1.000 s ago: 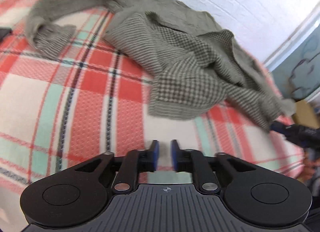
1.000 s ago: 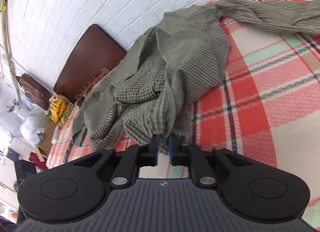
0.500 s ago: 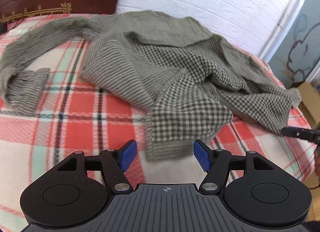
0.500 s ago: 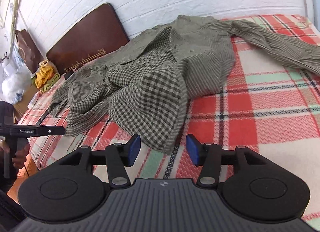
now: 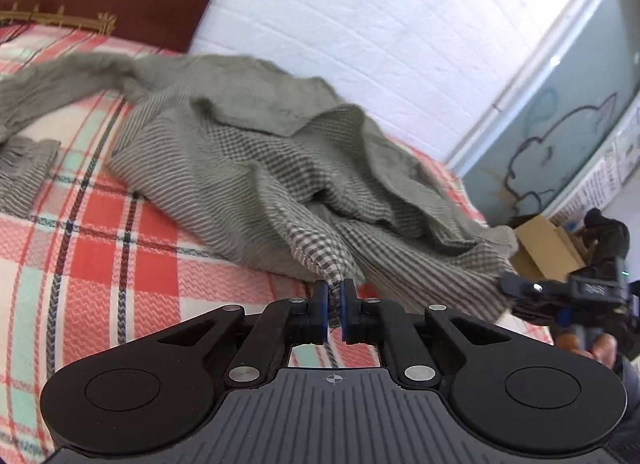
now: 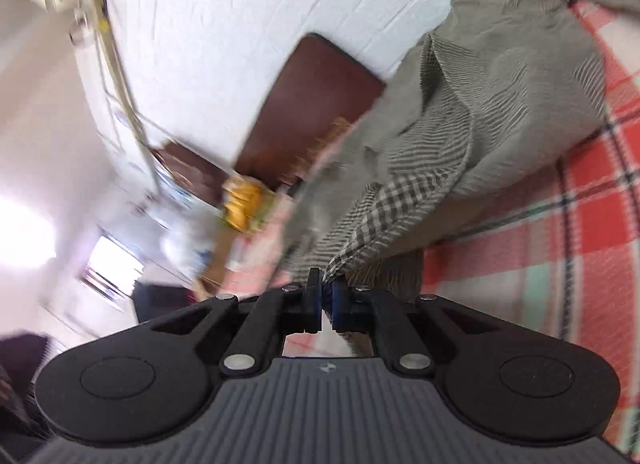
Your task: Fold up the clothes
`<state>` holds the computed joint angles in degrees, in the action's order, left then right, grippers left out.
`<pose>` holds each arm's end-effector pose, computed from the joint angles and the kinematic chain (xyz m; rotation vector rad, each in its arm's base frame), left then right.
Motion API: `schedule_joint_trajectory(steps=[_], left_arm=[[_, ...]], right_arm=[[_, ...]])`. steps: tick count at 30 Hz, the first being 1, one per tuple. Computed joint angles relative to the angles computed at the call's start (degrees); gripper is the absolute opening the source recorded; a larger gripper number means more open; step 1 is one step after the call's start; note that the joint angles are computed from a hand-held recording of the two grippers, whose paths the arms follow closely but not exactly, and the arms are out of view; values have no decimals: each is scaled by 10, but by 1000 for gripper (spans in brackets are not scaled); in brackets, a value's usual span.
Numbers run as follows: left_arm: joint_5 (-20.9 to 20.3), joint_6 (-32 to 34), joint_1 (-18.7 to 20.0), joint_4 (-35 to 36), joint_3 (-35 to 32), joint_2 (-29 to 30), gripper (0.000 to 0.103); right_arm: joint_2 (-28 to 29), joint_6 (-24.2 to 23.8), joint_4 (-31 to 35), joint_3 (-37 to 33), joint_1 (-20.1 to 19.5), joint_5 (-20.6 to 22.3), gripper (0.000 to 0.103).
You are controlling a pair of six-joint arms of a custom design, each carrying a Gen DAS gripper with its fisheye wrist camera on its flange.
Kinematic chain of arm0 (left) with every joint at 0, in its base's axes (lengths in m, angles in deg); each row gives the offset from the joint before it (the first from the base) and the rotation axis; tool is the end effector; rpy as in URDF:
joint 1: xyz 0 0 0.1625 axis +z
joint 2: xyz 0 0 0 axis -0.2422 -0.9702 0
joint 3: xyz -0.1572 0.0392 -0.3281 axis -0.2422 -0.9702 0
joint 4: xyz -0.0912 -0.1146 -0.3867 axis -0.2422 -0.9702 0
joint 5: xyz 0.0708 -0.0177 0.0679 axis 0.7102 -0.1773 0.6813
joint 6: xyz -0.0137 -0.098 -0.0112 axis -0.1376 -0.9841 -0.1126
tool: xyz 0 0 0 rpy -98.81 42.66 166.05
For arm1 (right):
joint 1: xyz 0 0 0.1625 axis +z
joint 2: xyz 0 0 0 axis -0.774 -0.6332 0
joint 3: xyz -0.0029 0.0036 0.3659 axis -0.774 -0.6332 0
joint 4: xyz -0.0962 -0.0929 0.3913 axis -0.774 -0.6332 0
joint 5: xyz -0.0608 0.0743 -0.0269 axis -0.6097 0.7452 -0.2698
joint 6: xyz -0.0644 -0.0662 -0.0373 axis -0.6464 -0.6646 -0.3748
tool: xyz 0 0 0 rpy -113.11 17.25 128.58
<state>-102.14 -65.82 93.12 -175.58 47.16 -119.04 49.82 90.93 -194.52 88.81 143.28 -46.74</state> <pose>-0.0120 -0.7376 0.3518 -0.9333 -2.9156 0.6707 0.1985 -0.6776 0.1018 -0.1694 2.6102 -0.9336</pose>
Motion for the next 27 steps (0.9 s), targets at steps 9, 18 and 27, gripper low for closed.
schedule_joint_trajectory(steps=[9, 18, 27], left_arm=[[92, -34, 4, 33, 46, -22, 29], [63, -46, 7, -4, 39, -6, 64], [21, -68, 6, 29, 13, 11, 12]], right_arm=[[0, 36, 46, 12, 22, -171, 27], [17, 10, 24, 16, 35, -167, 35], [35, -17, 94, -23, 39, -142, 8]])
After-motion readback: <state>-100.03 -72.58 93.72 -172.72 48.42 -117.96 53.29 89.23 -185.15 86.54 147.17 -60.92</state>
